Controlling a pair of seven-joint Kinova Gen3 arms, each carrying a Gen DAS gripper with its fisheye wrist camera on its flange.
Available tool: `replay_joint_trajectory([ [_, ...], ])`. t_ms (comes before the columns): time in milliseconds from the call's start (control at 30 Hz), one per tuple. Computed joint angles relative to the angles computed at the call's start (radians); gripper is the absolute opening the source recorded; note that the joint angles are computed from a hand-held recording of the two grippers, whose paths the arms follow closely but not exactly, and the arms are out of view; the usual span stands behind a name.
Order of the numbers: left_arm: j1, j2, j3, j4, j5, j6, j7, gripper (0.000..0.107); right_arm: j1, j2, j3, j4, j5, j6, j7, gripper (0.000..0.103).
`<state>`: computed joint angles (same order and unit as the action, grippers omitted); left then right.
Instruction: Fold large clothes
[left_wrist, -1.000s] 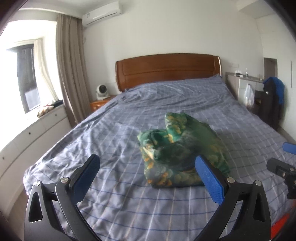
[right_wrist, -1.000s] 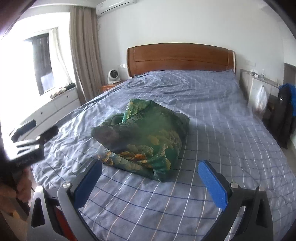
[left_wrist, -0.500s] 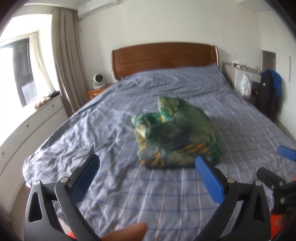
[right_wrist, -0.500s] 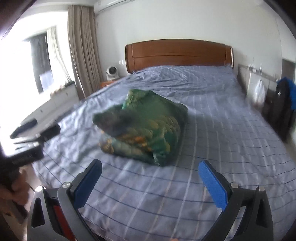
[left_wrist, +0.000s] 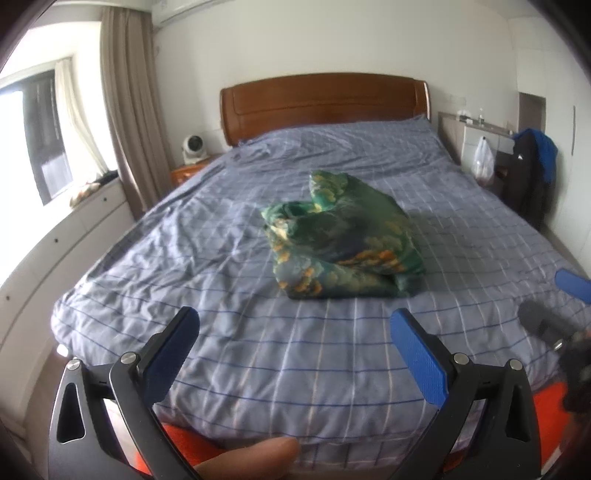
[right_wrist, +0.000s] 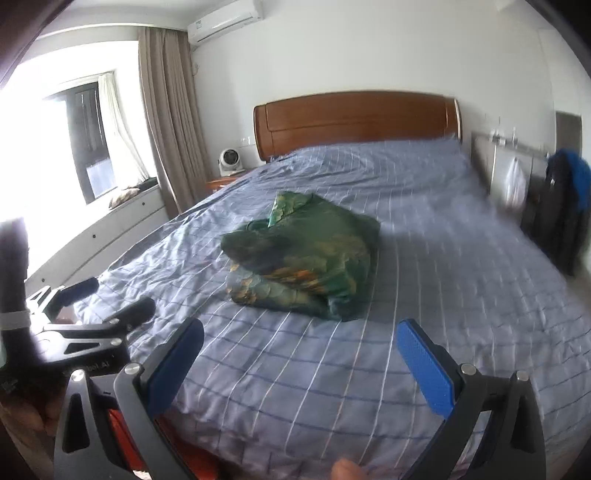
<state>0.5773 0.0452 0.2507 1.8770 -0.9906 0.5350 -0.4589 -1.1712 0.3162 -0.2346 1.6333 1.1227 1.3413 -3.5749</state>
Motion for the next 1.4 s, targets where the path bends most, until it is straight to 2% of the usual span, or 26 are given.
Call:
replay_joint_trajectory([
  [67,0.007,-0.002,0.003,-0.001,-0.017,0.02,0.021,0.103,0.01,0.033,-0.007,-0.042,-0.04,0.034,0.055,0.103],
  [300,0.017,0.023,0.011,-0.043,0.133,0.097,-0.121,0.103,0.001,0.06,0.021,-0.074,-0.144,0.002,0.103,0.103],
  [500,0.058,0.02,0.01,-0.045,0.097,0.131,-0.121,0.103,-0.011,0.043,0.031,-0.078,-0.173,-0.001,0.114,0.103],
  [700,0.053,0.014,0.016,-0.043,0.112,0.142,-0.126,0.103,-0.005,0.046,0.028,-0.091,-0.209,0.015,0.127,0.103],
  [833,0.046,0.017,0.012,-0.052,0.146,0.151,-0.149,0.103,0.001,0.078,0.042,-0.163,-0.256,0.064,0.186,0.103],
  [967,0.043,0.029,0.009,-0.053,0.164,0.147,-0.16,0.103,-0.024,0.096,0.061,-0.208,-0.255,0.116,0.202,0.103],
  [1167,0.054,0.058,-0.008,-0.064,0.188,0.148,-0.185,0.103,-0.018,0.115,0.074,-0.225,-0.298,0.136,0.216,0.103],
  [1400,0.078,0.099,-0.038,-0.082,0.21,0.168,-0.2,0.103,-0.043,0.165,0.097,-0.279,-0.308,0.219,0.249,0.103],
])
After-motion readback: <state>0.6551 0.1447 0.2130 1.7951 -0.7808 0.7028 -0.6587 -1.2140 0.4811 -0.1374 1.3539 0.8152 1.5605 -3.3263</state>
